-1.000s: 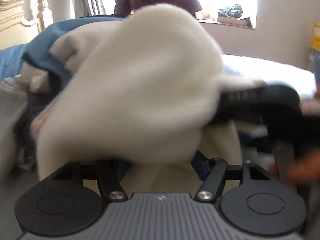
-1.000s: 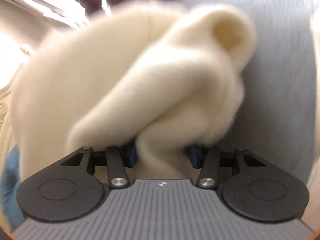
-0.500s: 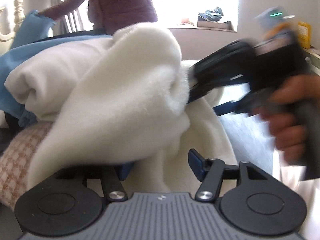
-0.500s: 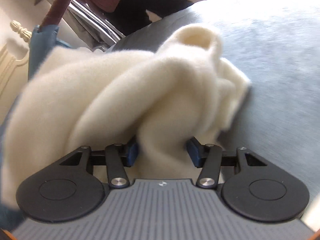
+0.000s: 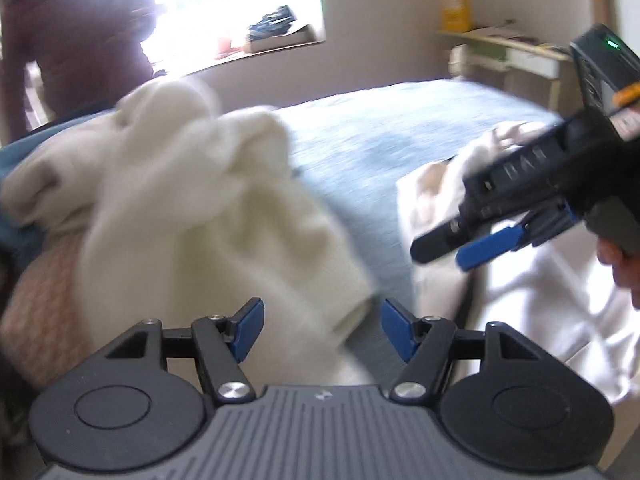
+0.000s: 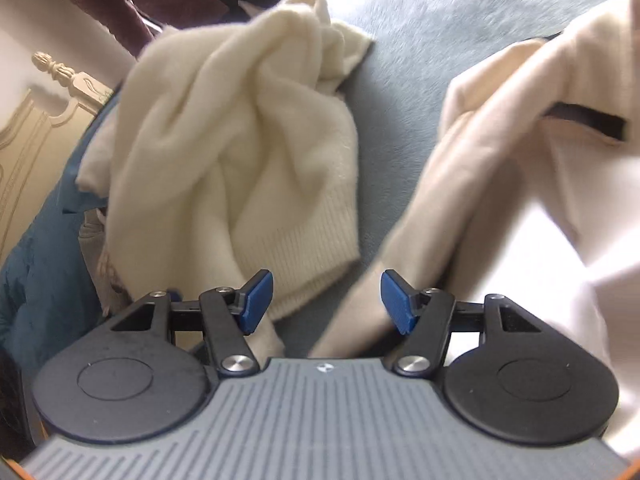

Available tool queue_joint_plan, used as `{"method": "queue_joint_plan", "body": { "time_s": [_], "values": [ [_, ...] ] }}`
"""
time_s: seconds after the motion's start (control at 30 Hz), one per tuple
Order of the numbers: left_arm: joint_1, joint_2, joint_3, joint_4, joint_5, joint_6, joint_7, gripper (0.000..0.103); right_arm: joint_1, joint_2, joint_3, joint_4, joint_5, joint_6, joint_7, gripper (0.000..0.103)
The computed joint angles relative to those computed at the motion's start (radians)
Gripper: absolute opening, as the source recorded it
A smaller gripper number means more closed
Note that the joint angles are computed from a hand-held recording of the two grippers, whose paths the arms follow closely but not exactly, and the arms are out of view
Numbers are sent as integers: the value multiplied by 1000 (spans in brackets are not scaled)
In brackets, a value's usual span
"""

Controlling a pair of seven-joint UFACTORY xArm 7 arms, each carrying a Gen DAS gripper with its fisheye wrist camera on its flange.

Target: Fold clothes

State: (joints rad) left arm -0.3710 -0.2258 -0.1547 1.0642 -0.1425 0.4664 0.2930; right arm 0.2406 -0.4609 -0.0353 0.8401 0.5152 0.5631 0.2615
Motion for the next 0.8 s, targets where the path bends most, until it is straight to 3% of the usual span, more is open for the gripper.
{"method": "queue_joint_plan", "body": {
  "time_s": [0.07, 0.17, 0.2, 0.37, 0.57, 0.67, 0.8],
  "values": [
    [-20, 69, 0, 62, -39, 10, 21, 61, -27, -49, 15, -44, -37, -16, 20, 51],
    [-27, 192, -26, 162, -28, -6, 5, 49, -61, -117, 19, -93, -96, -2, 52, 43],
    [-30, 239, -34, 200, -15, -13, 12, 49, -66, -131, 14, -114, -104, -12, 56, 43],
    [-55, 450, -31, 359, 169, 85, 13, 33, -85, -222, -12, -215, -119, -24, 95, 43],
    [30, 362, -38, 209, 143, -26, 339, 37, -131, -357, -28, -302, -157, 90, 169, 44],
    [65, 328, -35, 179, 104, -14, 538, 21, -144, -393, -48, -323, -173, 142, 171, 44],
    [70, 310, -15, 178, 133, 33, 631, 10, -166, -417, -72, -333, -196, 175, 137, 44]
  ]
}}
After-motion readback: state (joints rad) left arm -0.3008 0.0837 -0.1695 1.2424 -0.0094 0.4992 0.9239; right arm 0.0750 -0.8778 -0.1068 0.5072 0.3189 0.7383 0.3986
